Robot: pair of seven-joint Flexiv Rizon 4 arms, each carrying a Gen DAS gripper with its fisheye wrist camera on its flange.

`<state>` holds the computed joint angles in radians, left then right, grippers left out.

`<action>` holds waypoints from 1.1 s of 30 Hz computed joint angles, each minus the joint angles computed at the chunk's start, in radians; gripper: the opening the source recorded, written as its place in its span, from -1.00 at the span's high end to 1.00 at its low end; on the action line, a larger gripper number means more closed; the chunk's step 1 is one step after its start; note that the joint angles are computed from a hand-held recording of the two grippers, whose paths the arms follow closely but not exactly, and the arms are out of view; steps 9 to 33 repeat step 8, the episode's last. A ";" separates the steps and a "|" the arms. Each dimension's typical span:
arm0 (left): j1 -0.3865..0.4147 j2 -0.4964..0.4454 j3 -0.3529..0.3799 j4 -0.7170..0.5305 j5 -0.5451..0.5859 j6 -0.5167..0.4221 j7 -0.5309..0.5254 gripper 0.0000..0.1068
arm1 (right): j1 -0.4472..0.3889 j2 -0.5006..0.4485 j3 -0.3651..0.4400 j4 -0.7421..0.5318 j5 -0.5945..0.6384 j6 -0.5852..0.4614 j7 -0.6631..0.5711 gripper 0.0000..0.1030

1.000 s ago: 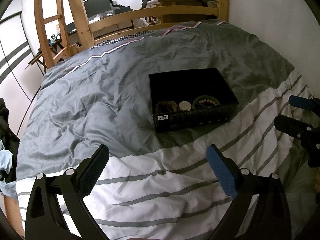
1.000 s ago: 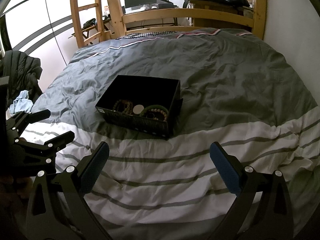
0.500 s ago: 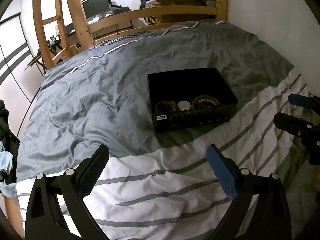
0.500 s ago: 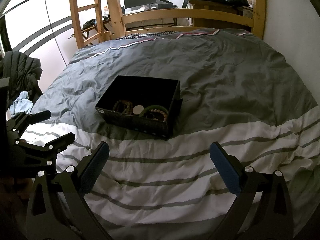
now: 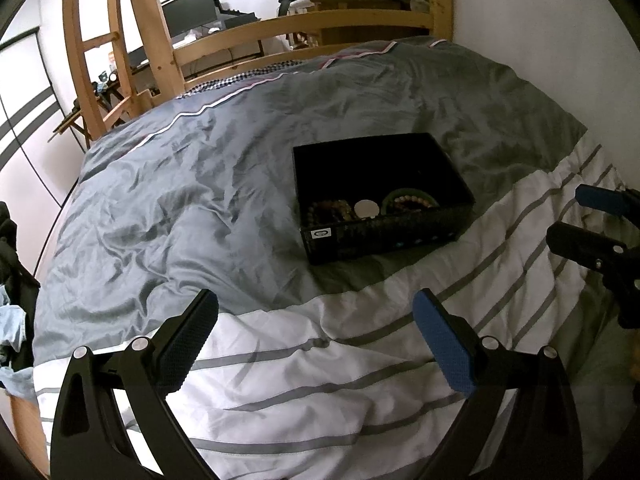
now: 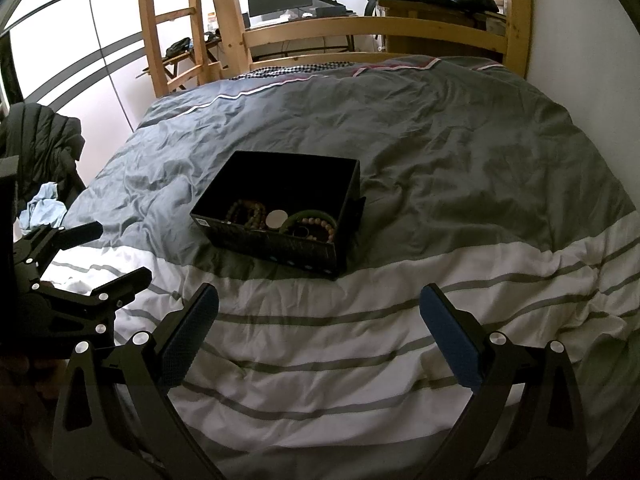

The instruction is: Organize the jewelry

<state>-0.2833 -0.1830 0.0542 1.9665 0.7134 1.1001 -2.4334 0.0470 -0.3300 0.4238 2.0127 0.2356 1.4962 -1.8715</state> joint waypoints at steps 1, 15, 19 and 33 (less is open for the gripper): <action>0.002 -0.001 -0.001 0.002 -0.005 0.004 0.004 -0.80 | -0.001 0.000 0.002 0.000 0.002 0.001 -0.002 -0.93; 0.007 -0.001 0.004 0.016 -0.029 0.041 0.021 -0.80 | 0.002 0.001 -0.002 -0.001 0.004 -0.001 -0.002 -0.93; 0.007 -0.001 0.004 0.016 -0.029 0.041 0.021 -0.80 | 0.002 0.001 -0.002 -0.001 0.004 -0.001 -0.002 -0.93; 0.007 -0.001 0.004 0.016 -0.029 0.041 0.021 -0.80 | 0.002 0.001 -0.002 -0.001 0.004 -0.001 -0.002 -0.93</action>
